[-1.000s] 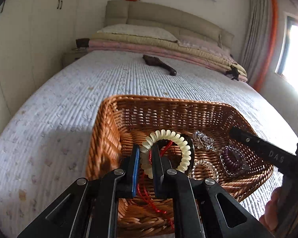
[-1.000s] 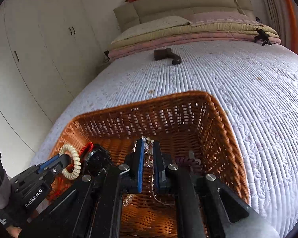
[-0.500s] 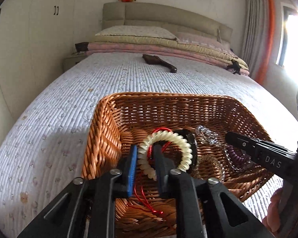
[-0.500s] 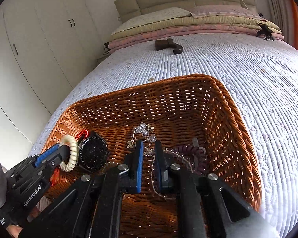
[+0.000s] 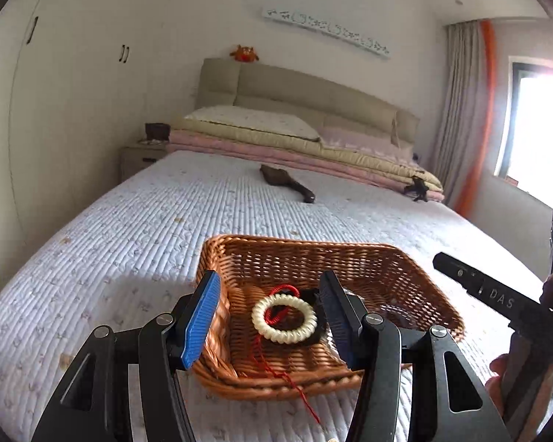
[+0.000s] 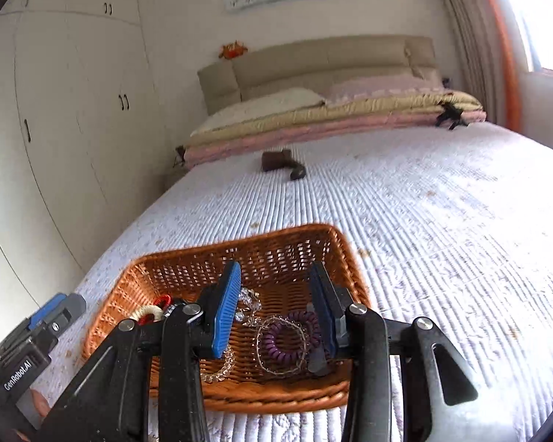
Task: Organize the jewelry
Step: 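Move both tools back to the pink star keychains on the bed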
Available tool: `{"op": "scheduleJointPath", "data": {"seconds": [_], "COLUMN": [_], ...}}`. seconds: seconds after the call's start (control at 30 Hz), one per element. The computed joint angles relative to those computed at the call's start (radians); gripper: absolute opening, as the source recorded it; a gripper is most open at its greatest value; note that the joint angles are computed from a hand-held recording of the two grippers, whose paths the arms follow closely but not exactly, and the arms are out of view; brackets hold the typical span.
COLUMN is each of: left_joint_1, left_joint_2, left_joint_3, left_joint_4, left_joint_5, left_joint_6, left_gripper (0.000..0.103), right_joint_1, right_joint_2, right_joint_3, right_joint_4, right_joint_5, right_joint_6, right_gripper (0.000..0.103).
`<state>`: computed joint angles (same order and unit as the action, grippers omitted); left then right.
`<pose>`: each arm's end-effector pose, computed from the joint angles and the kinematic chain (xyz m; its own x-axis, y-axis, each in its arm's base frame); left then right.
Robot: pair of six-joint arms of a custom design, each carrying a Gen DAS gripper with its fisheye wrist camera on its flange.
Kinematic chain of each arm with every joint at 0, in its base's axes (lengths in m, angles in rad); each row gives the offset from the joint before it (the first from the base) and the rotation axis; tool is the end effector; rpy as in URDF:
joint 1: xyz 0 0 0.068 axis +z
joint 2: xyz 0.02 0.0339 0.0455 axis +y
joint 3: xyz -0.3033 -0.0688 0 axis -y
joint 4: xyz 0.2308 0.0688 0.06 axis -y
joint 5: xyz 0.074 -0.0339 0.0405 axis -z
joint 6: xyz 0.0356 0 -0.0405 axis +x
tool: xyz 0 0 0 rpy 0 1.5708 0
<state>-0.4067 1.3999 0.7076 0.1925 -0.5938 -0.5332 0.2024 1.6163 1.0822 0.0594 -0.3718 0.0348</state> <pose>0.2607 -0.0906 0.2616 -0.3165 -0.3224 -0.8921 -0.3298 0.9192 -0.2152 0.3484 0.0847 0.3017 -0.4650 -0.0623 -0.8831 -0.4879 0.8504 0.1969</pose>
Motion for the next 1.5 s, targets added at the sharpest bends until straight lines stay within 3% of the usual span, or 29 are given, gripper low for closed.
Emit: {"op": "scheduleJointPath", "data": {"seconds": [0.17, 0.4, 0.53, 0.7, 0.77, 0.83, 0.97, 1.13, 1.2, 1.23, 1.4, 1.5], "left_joint_1": [-0.095, -0.291, -0.359, -0.373, -0.370, -0.359, -0.338, -0.333, -0.342, -0.351, -0.392, -0.396], "left_joint_2": [-0.072, -0.117, -0.089, -0.068, -0.052, -0.015, 0.024, -0.005, 0.007, 0.018, 0.073, 0.102], "left_joint_3": [-0.002, -0.088, -0.158, -0.175, -0.175, -0.154, -0.142, -0.166, -0.154, -0.143, -0.076, -0.046], "left_joint_4": [-0.117, -0.239, -0.175, -0.119, -0.105, -0.122, -0.120, -0.107, -0.121, -0.127, -0.191, -0.201], "left_joint_5": [0.004, 0.038, 0.119, 0.193, 0.199, 0.218, 0.244, 0.254, 0.248, 0.240, 0.207, 0.220], "left_joint_6": [-0.067, -0.210, -0.261, -0.233, -0.229, -0.235, -0.236, -0.229, -0.226, -0.222, -0.197, -0.193], "left_gripper": [0.057, 0.057, 0.056, 0.056, 0.056, 0.055, 0.055, 0.055, 0.055, 0.055, 0.055, 0.055], "right_joint_1": [-0.057, -0.228, -0.381, -0.614, -0.602, -0.513, -0.244, -0.051, -0.003, -0.013, -0.207, -0.369], "right_joint_2": [-0.168, -0.484, -0.629, -0.820, -0.888, -0.957, -0.983, -0.986, -0.982, -0.970, -0.864, -0.748], "right_joint_3": [-0.111, -0.374, -0.488, -0.570, -0.599, -0.628, -0.709, -0.758, -0.766, -0.762, -0.738, -0.712], "right_joint_4": [-0.076, -0.340, -0.545, -0.810, -0.835, -0.805, -0.605, -0.474, -0.444, -0.433, -0.382, -0.357], "right_joint_5": [-0.053, -0.245, -0.357, -0.491, -0.492, -0.439, -0.215, -0.005, 0.066, 0.082, -0.006, -0.145], "right_joint_6": [-0.036, -0.262, -0.459, -0.744, -0.748, -0.666, -0.379, -0.257, -0.234, -0.245, -0.330, -0.413], "right_gripper": [0.042, 0.042, 0.042, 0.042, 0.042, 0.042, 0.042, 0.041, 0.035, 0.025, 0.025, 0.025]}}
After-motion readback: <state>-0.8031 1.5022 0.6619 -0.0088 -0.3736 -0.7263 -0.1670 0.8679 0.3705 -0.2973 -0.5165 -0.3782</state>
